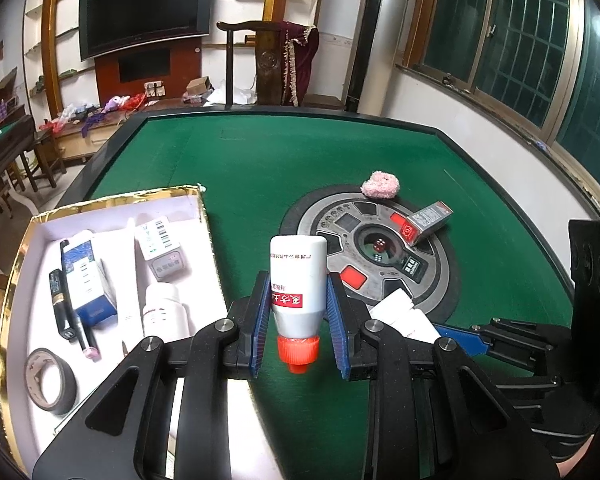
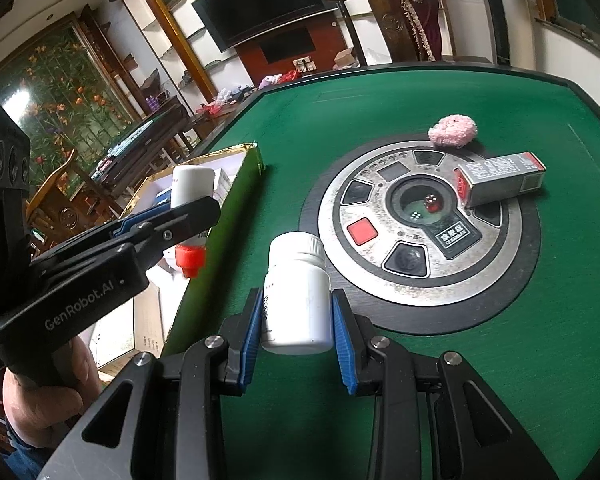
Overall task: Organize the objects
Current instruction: 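Carry the orange-capped bottle and white pill bottle over the tray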
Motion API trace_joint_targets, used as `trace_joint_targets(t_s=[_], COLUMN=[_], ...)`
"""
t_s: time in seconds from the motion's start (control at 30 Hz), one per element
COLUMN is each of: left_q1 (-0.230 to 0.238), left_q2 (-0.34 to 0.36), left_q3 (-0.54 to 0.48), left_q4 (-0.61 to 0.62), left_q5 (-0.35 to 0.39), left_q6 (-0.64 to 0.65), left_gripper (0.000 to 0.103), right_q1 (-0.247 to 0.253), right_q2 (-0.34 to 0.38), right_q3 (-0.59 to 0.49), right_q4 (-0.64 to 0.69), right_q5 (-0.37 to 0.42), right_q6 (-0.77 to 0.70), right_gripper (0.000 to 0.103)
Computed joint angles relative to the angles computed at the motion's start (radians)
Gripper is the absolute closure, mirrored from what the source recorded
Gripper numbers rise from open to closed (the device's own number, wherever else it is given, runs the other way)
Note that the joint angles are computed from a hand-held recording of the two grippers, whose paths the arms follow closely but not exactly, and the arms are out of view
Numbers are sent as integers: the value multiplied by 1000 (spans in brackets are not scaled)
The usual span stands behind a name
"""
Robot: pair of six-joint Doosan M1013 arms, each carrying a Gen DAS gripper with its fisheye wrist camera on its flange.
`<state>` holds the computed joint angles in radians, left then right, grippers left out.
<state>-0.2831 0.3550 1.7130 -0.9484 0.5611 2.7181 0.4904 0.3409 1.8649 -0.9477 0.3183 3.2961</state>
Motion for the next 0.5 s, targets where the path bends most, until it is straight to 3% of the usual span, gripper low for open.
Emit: trace_joint_targets(t_s=[0.5], left_q1=[23], left_q2=[10], left_q3=[-16], left_q4=[0], left_q5=[-9], left_q6=[-24], left_gripper=[77], right_q1=[16], right_q2=[31], right_q3=[-38], right_q4=[57], right_q5=[-28], right_q6=[-74], right_gripper=[70])
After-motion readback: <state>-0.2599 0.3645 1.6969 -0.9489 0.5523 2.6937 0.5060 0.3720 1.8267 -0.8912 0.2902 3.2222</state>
